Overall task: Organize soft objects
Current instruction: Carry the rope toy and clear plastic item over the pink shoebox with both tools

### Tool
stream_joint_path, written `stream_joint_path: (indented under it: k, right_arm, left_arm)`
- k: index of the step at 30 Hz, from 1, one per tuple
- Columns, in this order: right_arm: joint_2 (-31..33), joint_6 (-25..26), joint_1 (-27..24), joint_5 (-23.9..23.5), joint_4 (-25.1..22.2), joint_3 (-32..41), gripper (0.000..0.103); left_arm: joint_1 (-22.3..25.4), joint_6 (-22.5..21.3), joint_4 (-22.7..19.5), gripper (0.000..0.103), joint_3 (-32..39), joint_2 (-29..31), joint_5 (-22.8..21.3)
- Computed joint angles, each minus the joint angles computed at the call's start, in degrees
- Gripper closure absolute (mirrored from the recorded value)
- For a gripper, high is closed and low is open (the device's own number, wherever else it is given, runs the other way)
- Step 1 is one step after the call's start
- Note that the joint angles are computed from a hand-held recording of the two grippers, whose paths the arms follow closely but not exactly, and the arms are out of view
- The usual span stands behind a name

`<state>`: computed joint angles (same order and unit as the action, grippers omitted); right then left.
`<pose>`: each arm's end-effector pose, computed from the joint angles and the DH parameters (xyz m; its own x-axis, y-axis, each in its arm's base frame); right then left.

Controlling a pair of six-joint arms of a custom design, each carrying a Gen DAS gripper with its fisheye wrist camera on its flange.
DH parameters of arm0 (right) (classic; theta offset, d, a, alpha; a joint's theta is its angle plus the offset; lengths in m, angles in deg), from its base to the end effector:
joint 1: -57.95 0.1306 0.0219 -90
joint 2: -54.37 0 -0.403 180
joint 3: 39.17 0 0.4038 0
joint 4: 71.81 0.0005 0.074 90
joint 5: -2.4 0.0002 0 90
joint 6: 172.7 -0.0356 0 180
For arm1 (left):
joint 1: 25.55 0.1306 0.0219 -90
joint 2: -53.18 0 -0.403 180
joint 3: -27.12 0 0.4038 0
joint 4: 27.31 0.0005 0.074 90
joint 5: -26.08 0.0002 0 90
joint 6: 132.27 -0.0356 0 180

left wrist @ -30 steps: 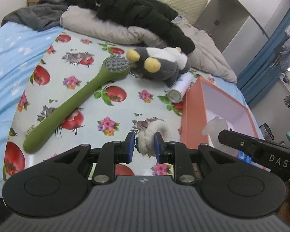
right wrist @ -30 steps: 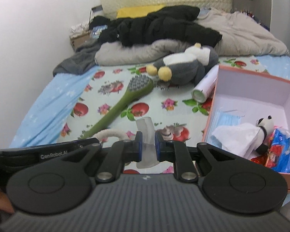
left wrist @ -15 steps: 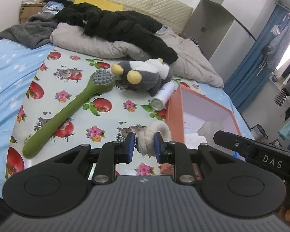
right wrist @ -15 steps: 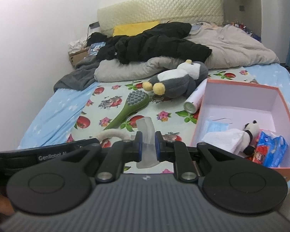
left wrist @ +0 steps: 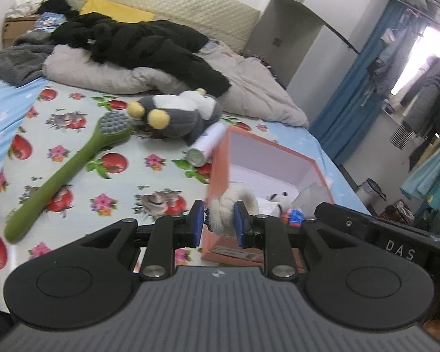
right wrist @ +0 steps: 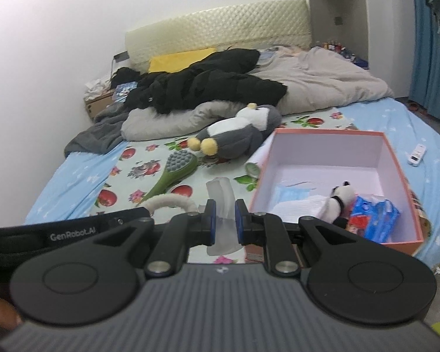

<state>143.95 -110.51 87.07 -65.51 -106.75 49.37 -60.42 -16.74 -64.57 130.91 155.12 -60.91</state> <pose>0.4515 0.2356 0.4632 -0.5403 0.1939 -0.8188 0.0758 0.9804 0.1821 0.4893 -0.3439 0.4743 -0.6902 -0.0436 -0.7223 0.3420 0.8600 -0.3787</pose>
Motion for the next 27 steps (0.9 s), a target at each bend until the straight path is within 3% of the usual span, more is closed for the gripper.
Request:
stream_joint_path:
  k: [14,20,27]
  right_arm:
    - [-7.3,-6.0,-5.0,3.8,-3.4,-7.2,0.086]
    - [-6.9,-7.9,-9.3,1.2,-4.1,-8.4,0.086]
    - [-2.2,-7.5,-14.5,-4.1,-3.3,-6.1,0.085]
  left_arm:
    - [-5.2,-1.3,-2.9,0.077,10.0,8.2,3.8]
    - [-5.9,-1.6,-7.6,0.077,18.5,15.0,4.2]
    - [-5.6,-2.7,-16.0,0.077,34.8,26.8,4.5]
